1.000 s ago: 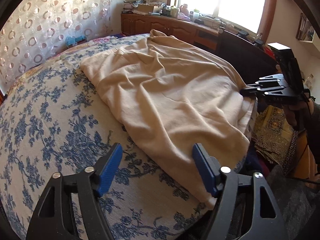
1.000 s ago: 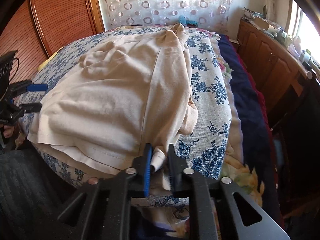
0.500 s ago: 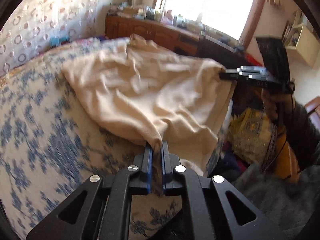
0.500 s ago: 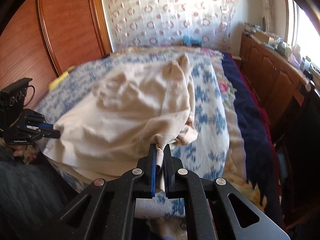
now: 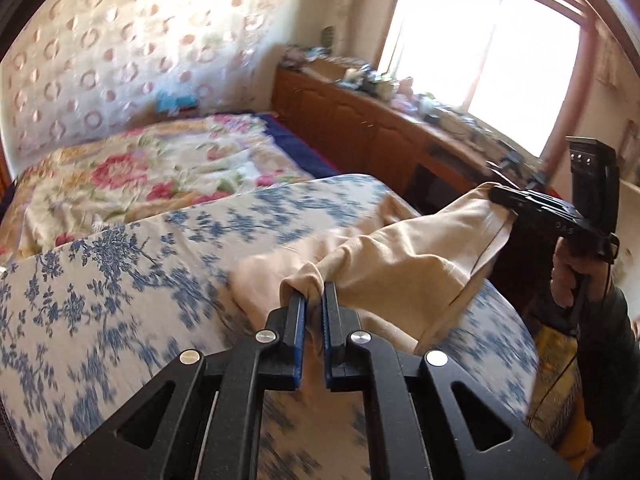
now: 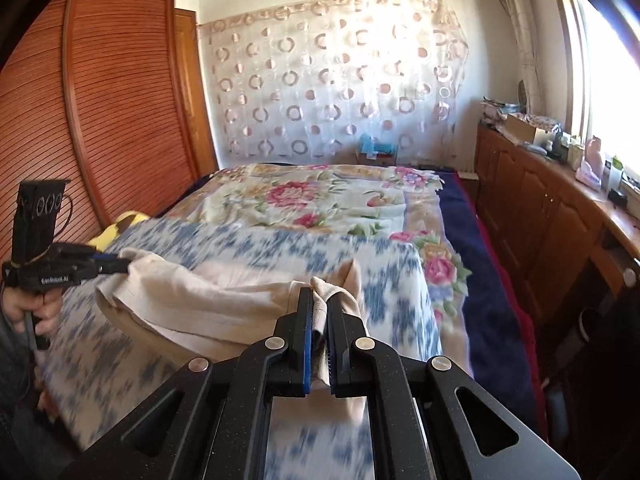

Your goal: Fold small clothes

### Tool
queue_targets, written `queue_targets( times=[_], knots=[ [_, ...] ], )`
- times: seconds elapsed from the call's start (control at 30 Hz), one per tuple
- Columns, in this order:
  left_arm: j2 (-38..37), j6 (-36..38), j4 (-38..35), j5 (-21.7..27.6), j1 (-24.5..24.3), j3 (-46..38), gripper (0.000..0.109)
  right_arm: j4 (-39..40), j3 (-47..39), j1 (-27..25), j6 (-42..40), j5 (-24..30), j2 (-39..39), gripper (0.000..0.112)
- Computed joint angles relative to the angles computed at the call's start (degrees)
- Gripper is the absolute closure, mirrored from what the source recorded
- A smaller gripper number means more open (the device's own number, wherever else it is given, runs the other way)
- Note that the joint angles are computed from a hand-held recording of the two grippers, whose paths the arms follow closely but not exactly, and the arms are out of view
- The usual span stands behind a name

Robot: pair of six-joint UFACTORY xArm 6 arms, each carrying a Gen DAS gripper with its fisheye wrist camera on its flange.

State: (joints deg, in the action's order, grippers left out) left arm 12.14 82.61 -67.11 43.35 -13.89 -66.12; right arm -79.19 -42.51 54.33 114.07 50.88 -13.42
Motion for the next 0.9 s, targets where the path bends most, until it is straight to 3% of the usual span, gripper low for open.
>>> queue_targets(
  times=[0.07,0.17,0.23,0.3,0.37,0.4,0.47,0.5,0.53,0.7,0.8,0.9],
  knots=[
    [4.9,-6.0,3.8,1.6,0.2,-5.3,0.100,-0.7,-2.0,-5.0,-0.2,-4.2,2.7,0.107],
    [8.9,-8.2,5.1,1.3,0.1,-9.2,0.095,-1.3,-5.6,-10.6,-1.0,-10.1,8.0,0.107],
    [9.7,-7.4,4.4,-0.9,-0.1,-9.8,0.085,-0.9,-8.1,-12.9,-2.4,-12.4,11.0,0.107],
    [10.0,-5.9,2.4,-1.1,0.5,-10.2,0.066,-0.7,-9.3,-15.0,-3.4,-14.5,12.4,0.107],
    [9.7,-4.3,1.0,-1.2,1.0,-9.9,0.059,0.4,-9.9,-16.4,-4.8,-15.6,12.6,0.106],
    [9.5,-4.0,1.2,-1.3,1.0,-9.7,0.052,1.7,-9.0,-16.7,-6.0,-15.6,11.1,0.097],
    [8.8,-2.5,1.7,-0.8,1.1,-8.5,0.038,2.8,-8.4,-16.6,-7.3,-14.0,9.3,0.080],
    [8.3,-1.5,1.4,-0.7,1.1,-7.8,0.037,3.6,-8.1,-15.7,-8.0,-12.6,8.3,0.067],
    [7.7,-0.5,1.4,-0.8,1.0,-6.7,0.036,4.5,-8.0,-14.2,-8.5,-10.5,7.6,0.060],
    [6.1,1.1,4.3,-0.7,0.6,-2.8,0.035,7.3,-5.7,-9.4,-12.4,-7.3,5.1,0.051],
    [6.1,1.2,6.7,-1.8,-0.4,-1.6,0.035,9.3,-3.7,-7.6,-14.9,-8.1,3.9,0.047],
    [7.4,-0.2,8.7,-5.4,-2.2,-2.2,0.035,12.9,-2.4,-6.5,-18.1,-8.9,3.2,0.047]
  ],
)
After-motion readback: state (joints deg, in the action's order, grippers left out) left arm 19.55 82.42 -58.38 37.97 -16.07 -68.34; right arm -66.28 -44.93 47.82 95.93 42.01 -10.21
